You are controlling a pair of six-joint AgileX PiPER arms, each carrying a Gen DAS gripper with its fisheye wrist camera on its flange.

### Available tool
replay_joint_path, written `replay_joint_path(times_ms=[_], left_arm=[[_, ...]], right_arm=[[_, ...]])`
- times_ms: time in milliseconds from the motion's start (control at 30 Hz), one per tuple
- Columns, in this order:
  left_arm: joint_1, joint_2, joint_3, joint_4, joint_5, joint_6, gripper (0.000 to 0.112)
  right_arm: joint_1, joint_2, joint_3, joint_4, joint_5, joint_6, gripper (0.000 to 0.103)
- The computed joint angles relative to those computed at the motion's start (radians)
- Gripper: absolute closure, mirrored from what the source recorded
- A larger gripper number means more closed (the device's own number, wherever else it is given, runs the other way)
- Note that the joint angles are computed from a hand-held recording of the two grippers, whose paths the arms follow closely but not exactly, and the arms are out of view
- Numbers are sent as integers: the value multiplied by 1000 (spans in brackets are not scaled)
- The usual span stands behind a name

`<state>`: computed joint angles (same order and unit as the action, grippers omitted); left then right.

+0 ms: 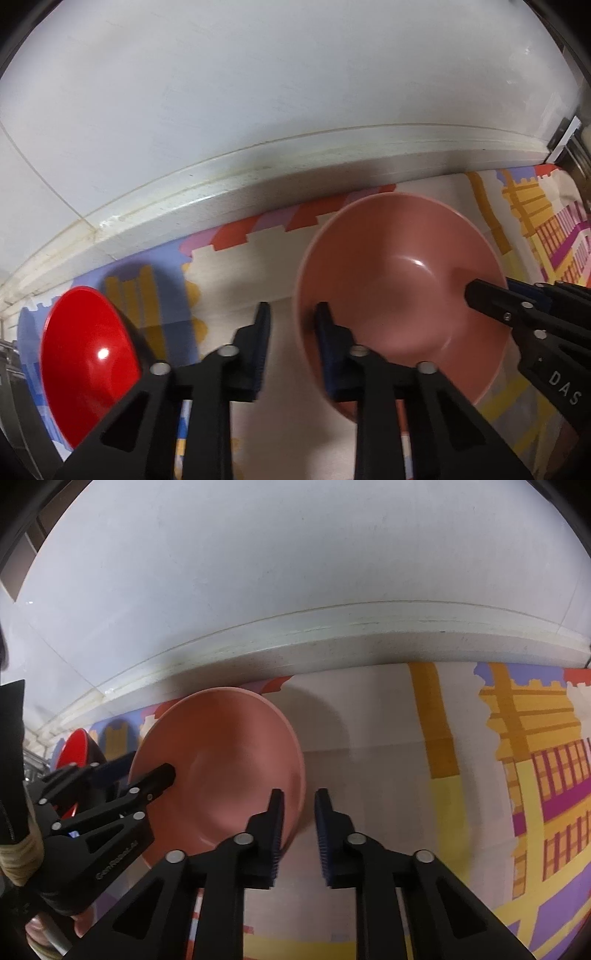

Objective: Organize plates and bowls
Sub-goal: 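Open both grippers and move them toward the pink bowl, then close both grippers on the rim of the pink bowl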

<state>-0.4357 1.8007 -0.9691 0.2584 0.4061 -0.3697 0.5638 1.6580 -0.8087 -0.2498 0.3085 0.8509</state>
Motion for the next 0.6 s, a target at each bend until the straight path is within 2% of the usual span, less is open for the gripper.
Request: replay_joint_path(times_ms=[133, 233, 433, 500, 600], left_arm=[[-10, 0, -1, 17, 0, -23, 99], [-28, -8, 1, 64, 10, -76, 100], [-35, -45, 15, 36, 30, -58, 100], [-62, -82, 35, 49, 47, -90, 100], [-46, -146, 75, 12, 57, -43, 100]], right_arm=[[5, -2, -4, 6, 1, 3, 90], [11, 3, -13, 18, 1, 8, 90], [35, -14, -21, -36, 31, 78, 92], [40, -28, -16, -18, 42, 71, 92], [57, -53, -10, -31, 65, 100, 92]])
